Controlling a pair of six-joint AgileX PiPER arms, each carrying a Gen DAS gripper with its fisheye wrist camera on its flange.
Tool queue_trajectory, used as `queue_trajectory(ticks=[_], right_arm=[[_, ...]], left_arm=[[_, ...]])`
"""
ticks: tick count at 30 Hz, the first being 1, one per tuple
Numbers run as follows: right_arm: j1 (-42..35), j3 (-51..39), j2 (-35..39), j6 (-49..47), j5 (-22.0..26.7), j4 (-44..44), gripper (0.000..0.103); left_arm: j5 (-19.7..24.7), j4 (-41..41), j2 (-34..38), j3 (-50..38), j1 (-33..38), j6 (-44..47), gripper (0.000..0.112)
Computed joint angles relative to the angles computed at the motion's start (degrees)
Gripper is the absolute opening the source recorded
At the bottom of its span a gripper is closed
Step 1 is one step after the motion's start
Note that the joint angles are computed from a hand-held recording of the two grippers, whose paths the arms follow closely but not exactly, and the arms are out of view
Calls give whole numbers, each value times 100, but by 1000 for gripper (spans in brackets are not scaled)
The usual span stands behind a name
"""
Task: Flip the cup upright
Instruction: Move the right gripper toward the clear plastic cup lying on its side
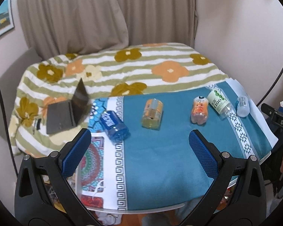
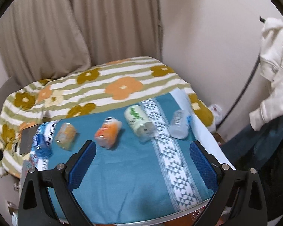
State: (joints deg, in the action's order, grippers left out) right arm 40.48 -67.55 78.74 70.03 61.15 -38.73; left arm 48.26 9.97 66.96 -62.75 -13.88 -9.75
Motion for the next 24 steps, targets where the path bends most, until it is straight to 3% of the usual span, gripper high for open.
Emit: queue_trajectory(ticks=[7,13,19,24], right_arm=[[-1726,201,379,-1266,-962,986,99],[-3005,-43,1246,-2520,-1580,1987,98],[-3504,-498,2130,-3326,-1633,2528,86],[-3594,-727,2567,-3452,-1538,2388,85]], left_arm=[[-134,365,1157,-358,-510,-839,103],[18,550,2422,-1269,-865,-1268,103],[283,484,3393,-2194,-1050,-1352,103],[554,354,4035,-2899,-1166,-1333,103]])
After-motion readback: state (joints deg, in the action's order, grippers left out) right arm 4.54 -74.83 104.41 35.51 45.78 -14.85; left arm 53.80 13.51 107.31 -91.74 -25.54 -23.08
